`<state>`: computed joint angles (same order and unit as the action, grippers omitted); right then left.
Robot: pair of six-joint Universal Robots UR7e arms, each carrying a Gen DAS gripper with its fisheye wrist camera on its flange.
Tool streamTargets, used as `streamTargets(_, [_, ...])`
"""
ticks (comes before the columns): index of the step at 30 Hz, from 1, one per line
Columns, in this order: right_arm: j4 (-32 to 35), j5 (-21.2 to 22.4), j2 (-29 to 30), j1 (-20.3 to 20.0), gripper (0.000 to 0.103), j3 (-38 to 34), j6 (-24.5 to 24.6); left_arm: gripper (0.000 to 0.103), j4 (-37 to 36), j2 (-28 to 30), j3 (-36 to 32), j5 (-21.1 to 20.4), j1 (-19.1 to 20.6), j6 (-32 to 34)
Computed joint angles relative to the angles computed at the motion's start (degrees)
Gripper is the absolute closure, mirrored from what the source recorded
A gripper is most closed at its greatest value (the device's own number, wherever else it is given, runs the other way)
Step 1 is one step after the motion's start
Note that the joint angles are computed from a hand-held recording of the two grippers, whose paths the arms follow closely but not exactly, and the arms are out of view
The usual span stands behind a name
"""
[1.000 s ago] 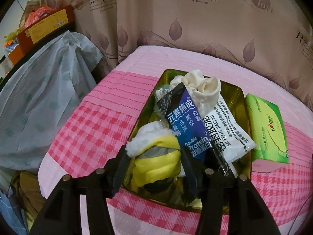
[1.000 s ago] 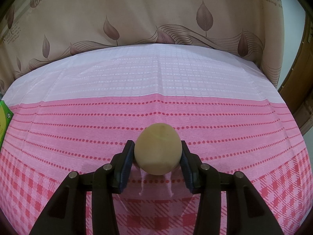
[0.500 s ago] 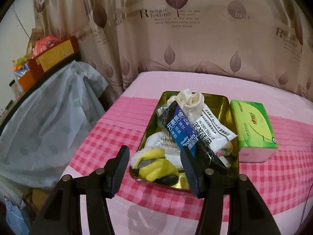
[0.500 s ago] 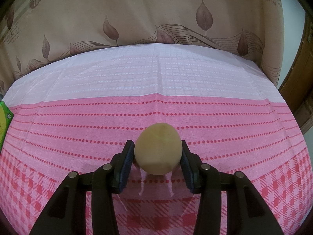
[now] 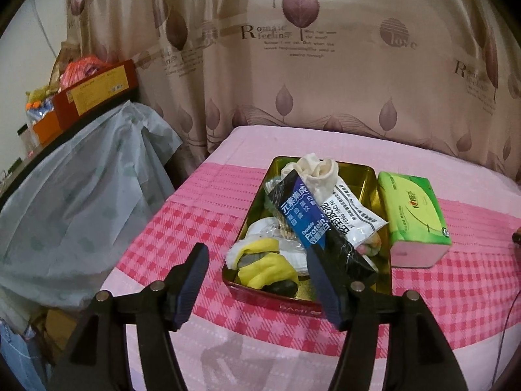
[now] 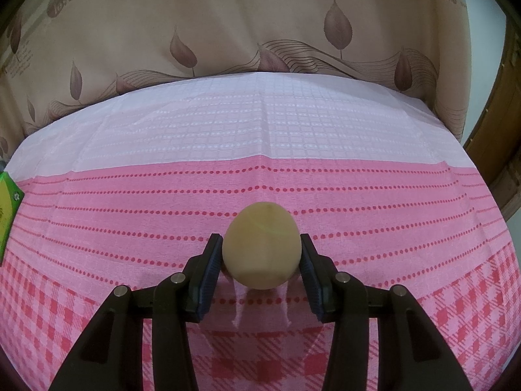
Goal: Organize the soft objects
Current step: 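Carry the sponge egg toward the gold tin with the right gripper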
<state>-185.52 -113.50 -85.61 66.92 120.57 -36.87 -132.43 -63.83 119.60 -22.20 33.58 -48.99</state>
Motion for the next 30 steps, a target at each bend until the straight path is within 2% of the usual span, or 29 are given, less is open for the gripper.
streamTargets(7, [-1.9,-1.7,0.1,0.7,0.064,0.7,0.1,0.038,4.8,-1.4,0.0,0.4,0.9,-6.3])
streamTargets(14, [-3.3,-1.5,-0.5,1.4,0.065,2.4,0.2,0.038,5.9,-1.9,0.2,0.3,1.1,-7.8])
streamTargets(30, [-4.0,-2.9,0.8,9.6,0.065,6.2,0.7,0.038,7.3,-1.9,0.3,0.5,1.0,-9.7])
